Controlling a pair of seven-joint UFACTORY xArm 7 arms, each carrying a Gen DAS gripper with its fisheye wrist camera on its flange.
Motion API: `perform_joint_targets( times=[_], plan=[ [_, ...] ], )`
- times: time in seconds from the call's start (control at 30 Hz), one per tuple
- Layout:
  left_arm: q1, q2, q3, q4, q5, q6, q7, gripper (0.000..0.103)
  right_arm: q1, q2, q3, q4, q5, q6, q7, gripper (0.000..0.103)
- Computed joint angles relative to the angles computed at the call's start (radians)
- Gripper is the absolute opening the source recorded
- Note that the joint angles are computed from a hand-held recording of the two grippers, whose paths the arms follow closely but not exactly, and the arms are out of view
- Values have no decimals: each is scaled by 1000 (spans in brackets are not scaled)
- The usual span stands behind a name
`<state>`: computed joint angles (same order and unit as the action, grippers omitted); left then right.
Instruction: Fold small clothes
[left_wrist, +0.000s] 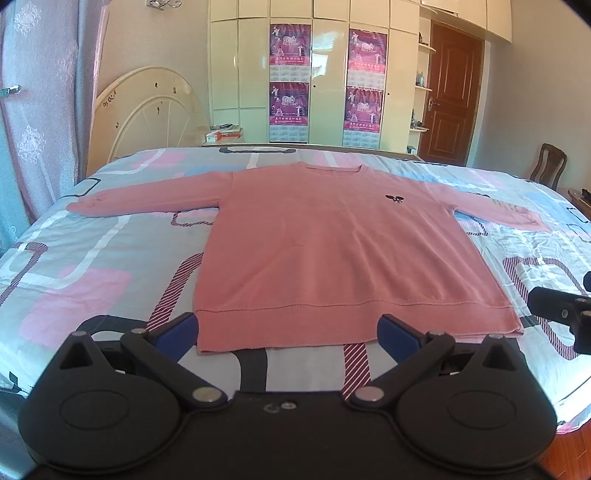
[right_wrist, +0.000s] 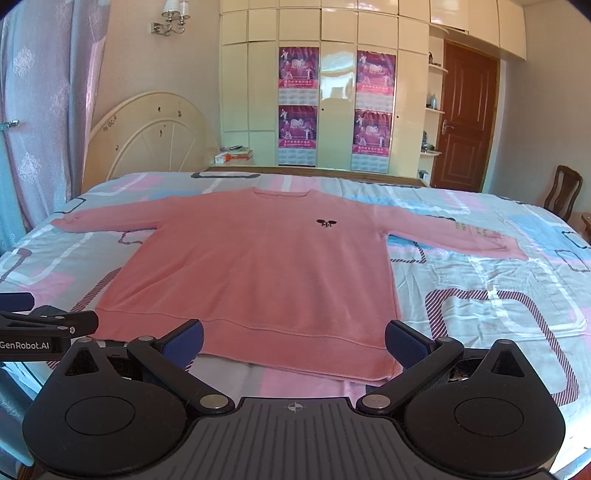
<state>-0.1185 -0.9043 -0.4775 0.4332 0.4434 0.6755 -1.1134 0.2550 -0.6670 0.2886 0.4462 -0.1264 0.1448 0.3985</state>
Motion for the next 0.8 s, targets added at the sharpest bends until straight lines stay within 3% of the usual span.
perform_joint_targets(
  times=[0.5,0.67,0.8],
  plan=[
    [19,24,-4,5,17,-14,-30,103,-28,50,15,33,-16,-11,10,103],
    [72,61,10,14,52,-75,-37,103,-126,107,74,81,-70,-43,39,103],
    [120,115,25,28,88,-185,-30,102,-216,155,115,120,-115,-74,74,103]
  ],
)
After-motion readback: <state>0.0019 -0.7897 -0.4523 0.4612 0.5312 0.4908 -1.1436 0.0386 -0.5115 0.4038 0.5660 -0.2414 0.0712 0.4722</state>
